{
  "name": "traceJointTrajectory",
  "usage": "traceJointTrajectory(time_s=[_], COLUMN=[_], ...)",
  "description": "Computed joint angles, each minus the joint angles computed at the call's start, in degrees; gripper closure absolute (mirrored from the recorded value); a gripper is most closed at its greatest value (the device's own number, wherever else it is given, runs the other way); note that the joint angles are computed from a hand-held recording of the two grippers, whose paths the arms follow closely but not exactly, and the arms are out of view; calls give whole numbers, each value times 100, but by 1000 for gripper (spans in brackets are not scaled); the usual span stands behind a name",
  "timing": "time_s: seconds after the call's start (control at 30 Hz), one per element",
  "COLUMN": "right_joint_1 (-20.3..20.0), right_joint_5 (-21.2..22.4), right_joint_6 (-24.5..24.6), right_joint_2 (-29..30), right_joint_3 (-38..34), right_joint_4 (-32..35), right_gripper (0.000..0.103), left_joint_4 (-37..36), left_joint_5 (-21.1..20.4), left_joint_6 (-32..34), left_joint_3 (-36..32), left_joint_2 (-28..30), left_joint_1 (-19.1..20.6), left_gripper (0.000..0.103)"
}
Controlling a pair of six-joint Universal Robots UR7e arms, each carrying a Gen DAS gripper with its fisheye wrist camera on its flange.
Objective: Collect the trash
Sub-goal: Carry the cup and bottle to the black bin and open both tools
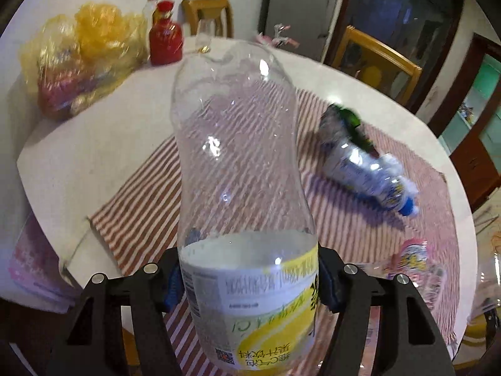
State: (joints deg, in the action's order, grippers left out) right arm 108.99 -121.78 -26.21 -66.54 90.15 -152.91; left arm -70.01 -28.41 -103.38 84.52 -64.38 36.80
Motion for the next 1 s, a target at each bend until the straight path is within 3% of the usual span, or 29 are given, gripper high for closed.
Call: traceJointTrajectory(time_s=[0.2,0.37,0.53,0.67,0.8,1.0], right_joint_1=[-80,-360,-951,-1743,-2405,-2870], right_joint_5=[-33,-458,-1105,-1569,-1652,-1452], right_joint_6=[100,227,587,1258,1905,2407], right_joint_2=[-85,-313,-630,-784,-759,-580], right_joint_3=[-115,-244,-307,-373,-532,-823], right_joint_4=[-205,-600,-733,-313,423,1287], right_gripper=[96,96,96,96,96,94], left_joint_4=[-641,-2230,-3946,-4858,-5167,-5456], left_joint_5=[258,364,182,-9,-228,-599], left_joint_6=[955,2641,4443,5512,6090,6855], left_joint_3=[-211,-398,-738,-1140,-1585,-2216], left_joint_2=[209,644,1225,1687,2076,2606], left_joint_1=[-146,-208,-213,-201,-169,-162], left_gripper=[39,39,40,40,40,40])
